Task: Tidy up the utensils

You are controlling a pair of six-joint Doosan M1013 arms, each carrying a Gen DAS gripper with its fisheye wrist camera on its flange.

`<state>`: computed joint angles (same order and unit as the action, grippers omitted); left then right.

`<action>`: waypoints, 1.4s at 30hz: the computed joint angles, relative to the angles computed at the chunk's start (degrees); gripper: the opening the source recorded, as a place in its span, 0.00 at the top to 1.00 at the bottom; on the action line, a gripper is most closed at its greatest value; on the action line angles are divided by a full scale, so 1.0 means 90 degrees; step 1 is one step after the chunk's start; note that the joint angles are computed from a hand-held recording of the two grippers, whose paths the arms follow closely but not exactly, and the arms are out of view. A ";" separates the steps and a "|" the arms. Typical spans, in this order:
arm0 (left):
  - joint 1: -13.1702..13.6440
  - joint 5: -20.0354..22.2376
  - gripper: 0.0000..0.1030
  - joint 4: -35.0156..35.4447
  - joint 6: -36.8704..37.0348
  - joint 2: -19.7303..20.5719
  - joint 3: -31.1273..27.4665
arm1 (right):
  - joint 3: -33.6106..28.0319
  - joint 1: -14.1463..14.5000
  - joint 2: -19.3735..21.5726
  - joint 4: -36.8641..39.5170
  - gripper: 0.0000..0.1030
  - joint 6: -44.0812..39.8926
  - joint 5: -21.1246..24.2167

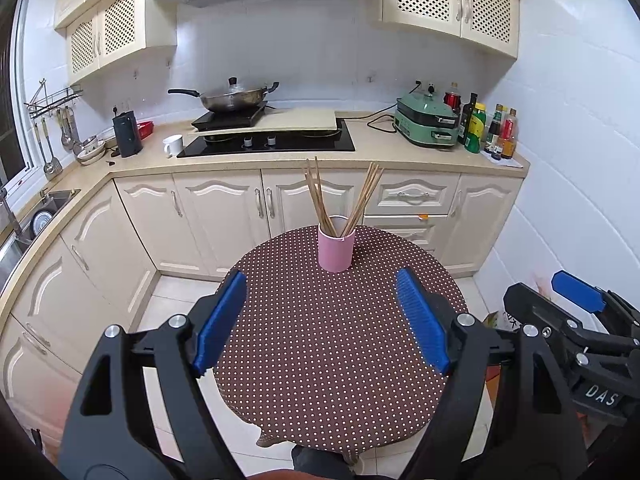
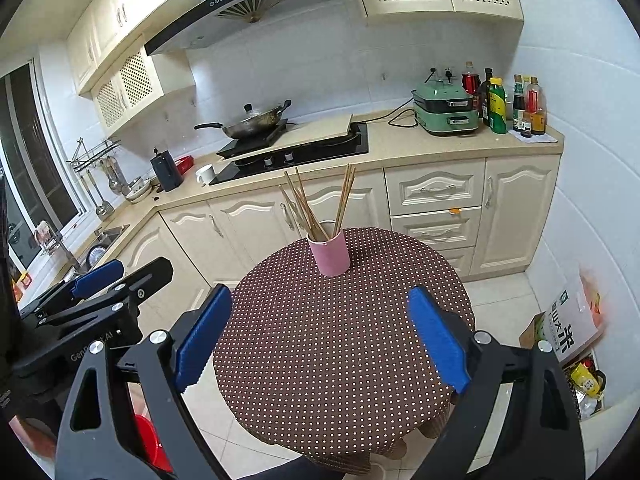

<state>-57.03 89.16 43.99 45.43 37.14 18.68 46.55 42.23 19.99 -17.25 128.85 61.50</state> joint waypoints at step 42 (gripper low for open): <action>0.0071 -0.0251 0.23 0.0024 -0.0001 -0.0304 0.0508 | -0.0315 0.0120 0.0192 -0.0289 0.09 0.0197 0.0228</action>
<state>-56.39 86.90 44.20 45.42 34.40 23.25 43.72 43.32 21.72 -19.85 130.63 63.55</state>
